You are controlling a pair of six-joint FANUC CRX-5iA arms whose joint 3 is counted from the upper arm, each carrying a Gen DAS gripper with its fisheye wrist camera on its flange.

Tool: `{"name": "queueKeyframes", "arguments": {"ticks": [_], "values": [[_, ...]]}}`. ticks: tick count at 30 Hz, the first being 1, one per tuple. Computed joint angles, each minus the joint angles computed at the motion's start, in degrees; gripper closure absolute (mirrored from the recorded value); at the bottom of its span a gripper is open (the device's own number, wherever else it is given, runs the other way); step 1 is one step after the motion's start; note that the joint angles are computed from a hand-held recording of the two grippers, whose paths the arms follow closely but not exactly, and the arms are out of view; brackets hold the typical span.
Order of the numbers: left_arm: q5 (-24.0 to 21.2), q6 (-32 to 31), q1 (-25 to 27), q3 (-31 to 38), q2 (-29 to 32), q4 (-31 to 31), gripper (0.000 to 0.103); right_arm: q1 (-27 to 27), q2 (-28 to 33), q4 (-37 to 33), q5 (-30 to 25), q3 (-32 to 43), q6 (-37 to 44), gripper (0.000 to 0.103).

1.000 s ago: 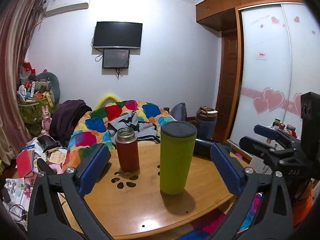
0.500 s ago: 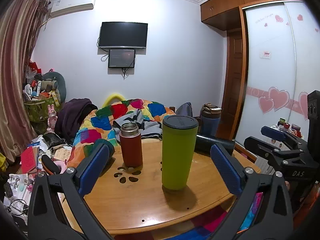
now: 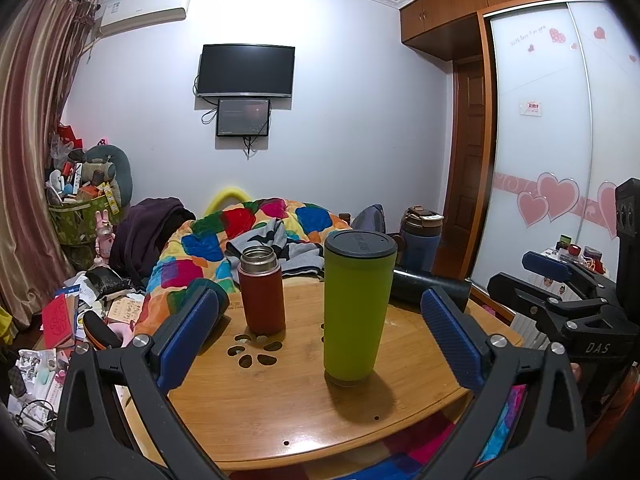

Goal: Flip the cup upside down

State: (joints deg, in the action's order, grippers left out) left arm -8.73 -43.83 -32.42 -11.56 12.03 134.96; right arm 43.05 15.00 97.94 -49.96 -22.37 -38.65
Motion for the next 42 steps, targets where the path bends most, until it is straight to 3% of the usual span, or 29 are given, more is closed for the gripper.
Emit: {"name": "queueKeyframes", "arguments": {"ticks": [42], "values": [[-2.0, 4.4, 1.4, -0.7, 0.5, -5.0, 0.0, 0.0, 0.4, -0.3, 0.3, 0.4, -0.3, 0.0]]}}
